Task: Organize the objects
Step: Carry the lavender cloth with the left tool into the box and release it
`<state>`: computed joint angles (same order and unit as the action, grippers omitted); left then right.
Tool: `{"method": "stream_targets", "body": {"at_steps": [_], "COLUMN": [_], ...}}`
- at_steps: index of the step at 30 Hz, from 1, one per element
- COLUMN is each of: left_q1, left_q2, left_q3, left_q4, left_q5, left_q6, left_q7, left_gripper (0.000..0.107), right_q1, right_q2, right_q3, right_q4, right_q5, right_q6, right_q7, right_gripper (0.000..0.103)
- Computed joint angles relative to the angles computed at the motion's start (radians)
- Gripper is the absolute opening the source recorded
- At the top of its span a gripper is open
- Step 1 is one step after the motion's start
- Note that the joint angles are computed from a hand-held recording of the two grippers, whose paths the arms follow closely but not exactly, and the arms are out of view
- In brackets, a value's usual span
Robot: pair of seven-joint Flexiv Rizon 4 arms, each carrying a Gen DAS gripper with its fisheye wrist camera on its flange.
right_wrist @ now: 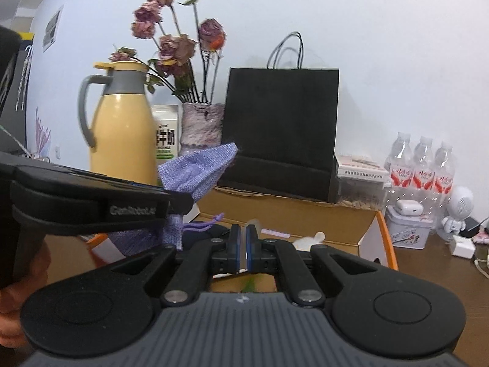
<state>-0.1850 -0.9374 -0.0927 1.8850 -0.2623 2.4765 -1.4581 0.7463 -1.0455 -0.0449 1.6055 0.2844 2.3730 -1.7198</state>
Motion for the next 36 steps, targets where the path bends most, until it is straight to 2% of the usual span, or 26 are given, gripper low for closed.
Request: {"method": "stream_targets", "body": {"at_steps": [5,8,9,11,12,13,14,15,17,20,36], "left_q1": [0.018,0.016,0.018,0.014,0.006,0.002,0.005,0.007,-0.007,-0.029,-0.050], "left_q2": [-0.023,-0.038,-0.041,-0.042,-0.045,-0.051,-0.056,-0.057,-0.059,-0.059,-0.036], "left_q3": [-0.001,0.006,0.006,0.010,0.018,0.022,0.022,0.020,0.030,0.042,0.044], "left_q4": [-0.068,-0.105,-0.114,-0.123,-0.127,-0.132,-0.134,-0.135,-0.134,-0.132,-0.080], "left_q5": [0.012,-0.004,-0.009,-0.029,-0.046,-0.052,-0.047,-0.044,-0.068,-0.117,-0.175], "left_q6": [-0.051,-0.084,-0.100,-0.135,-0.143,-0.137,-0.131,-0.132,-0.122,-0.116,-0.097], "left_q7": [0.011,0.029,0.033,0.043,0.050,0.052,0.052,0.052,0.060,0.080,0.107], "left_gripper": [0.010,0.014,0.021,0.044,0.066,0.082,0.090,0.103,0.103,0.103,0.103], "right_q1": [-0.046,-0.061,-0.064,-0.070,-0.068,-0.063,-0.060,-0.053,-0.032,-0.018,-0.006], "right_q2": [-0.031,-0.041,-0.040,-0.039,-0.039,-0.040,-0.040,-0.040,-0.044,-0.041,-0.025], "right_q3": [0.011,0.007,0.006,0.004,-0.001,-0.008,-0.013,-0.021,-0.042,-0.053,-0.041], "right_q4": [-0.057,-0.075,-0.075,-0.076,-0.075,-0.076,-0.077,-0.076,-0.076,-0.072,-0.044], "right_q5": [-0.057,-0.089,-0.101,-0.120,-0.124,-0.119,-0.114,-0.104,-0.071,-0.048,-0.014], "right_q6": [-0.038,-0.064,-0.079,-0.106,-0.120,-0.126,-0.131,-0.136,-0.114,-0.096,-0.076], "right_q7": [0.044,0.064,0.071,0.087,0.093,0.098,0.104,0.109,0.106,0.094,0.069], "right_gripper": [0.004,0.005,0.006,0.007,0.013,0.017,0.043,0.071,0.096,0.103,0.103]}}
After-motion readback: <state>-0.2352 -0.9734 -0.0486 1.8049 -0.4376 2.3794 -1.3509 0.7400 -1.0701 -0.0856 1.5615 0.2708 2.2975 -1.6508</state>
